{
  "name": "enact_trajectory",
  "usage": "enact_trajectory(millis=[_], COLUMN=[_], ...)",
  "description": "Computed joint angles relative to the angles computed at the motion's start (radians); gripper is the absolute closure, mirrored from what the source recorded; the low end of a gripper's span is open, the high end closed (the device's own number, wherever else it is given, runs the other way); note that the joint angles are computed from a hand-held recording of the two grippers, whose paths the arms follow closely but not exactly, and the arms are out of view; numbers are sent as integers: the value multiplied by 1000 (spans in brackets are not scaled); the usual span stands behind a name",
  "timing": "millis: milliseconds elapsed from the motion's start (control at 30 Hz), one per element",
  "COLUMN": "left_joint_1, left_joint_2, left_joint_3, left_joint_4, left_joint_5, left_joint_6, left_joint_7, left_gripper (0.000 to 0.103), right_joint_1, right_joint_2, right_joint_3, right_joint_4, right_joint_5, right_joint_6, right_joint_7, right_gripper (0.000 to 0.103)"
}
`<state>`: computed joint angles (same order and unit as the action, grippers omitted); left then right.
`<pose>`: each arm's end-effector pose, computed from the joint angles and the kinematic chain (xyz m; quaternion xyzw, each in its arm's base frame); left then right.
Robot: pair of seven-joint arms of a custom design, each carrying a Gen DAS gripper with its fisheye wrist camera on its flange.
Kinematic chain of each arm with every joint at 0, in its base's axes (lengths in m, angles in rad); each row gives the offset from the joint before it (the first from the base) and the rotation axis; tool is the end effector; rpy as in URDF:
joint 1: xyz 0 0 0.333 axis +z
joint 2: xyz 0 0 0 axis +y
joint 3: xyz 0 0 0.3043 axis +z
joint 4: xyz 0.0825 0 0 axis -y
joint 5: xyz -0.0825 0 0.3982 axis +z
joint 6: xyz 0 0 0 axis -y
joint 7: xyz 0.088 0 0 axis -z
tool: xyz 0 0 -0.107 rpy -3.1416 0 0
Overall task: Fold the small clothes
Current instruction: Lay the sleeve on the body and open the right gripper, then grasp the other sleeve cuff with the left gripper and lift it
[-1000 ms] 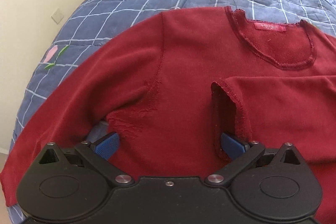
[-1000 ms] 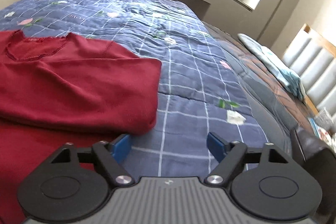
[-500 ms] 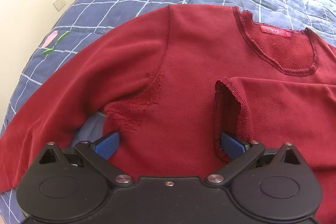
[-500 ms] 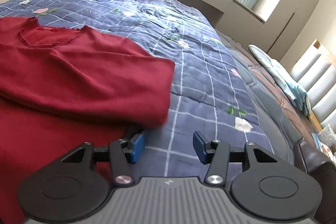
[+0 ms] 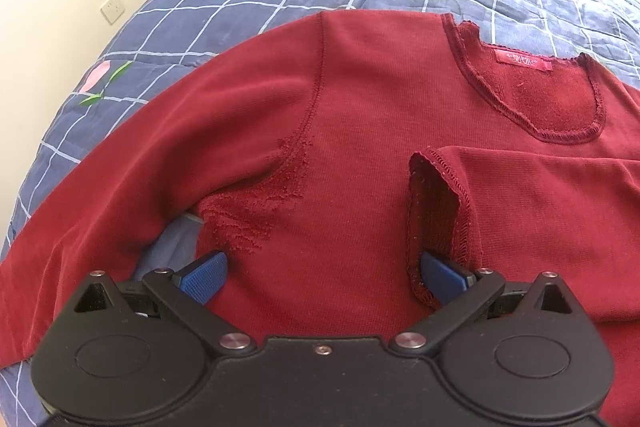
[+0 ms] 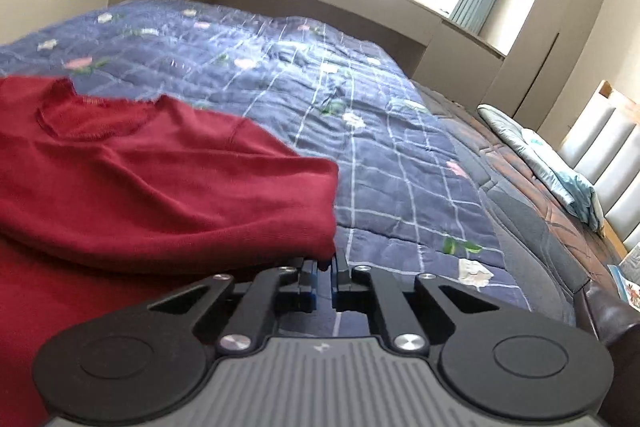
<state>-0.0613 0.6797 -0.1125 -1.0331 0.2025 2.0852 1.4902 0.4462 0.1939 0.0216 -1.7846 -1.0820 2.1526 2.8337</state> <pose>0.7763 -0.0960 0.4778 -0.6501 0.7340 -0.1083 0.1640 0.5984 0.2608 0.4633 -0.5494 0.6991 -0.4440 0.1108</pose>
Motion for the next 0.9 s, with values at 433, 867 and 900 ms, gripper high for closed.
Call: enact_trajectory(millis=[433, 867, 900], left_joint_1=[11, 29, 38], left_joint_2=[-16, -224, -247], left_joint_3=[-6, 29, 29], left_joint_4=[-31, -322, -353], left_joint_5=[-14, 31, 32], left_joint_6=[27, 247, 273], left_joint_7=[7, -163, -178], left_gripper=[0, 1, 1], right_joint_1=[-27, -3, 5], right_joint_2=[-13, -49, -39], right_joint_3=[3, 41, 46], right_joint_4=[-11, 31, 50], right_joint_5=[161, 296, 296], right_joint_6=[21, -91, -107], right_joint_7=[31, 13, 10], right_gripper=[97, 17, 9])
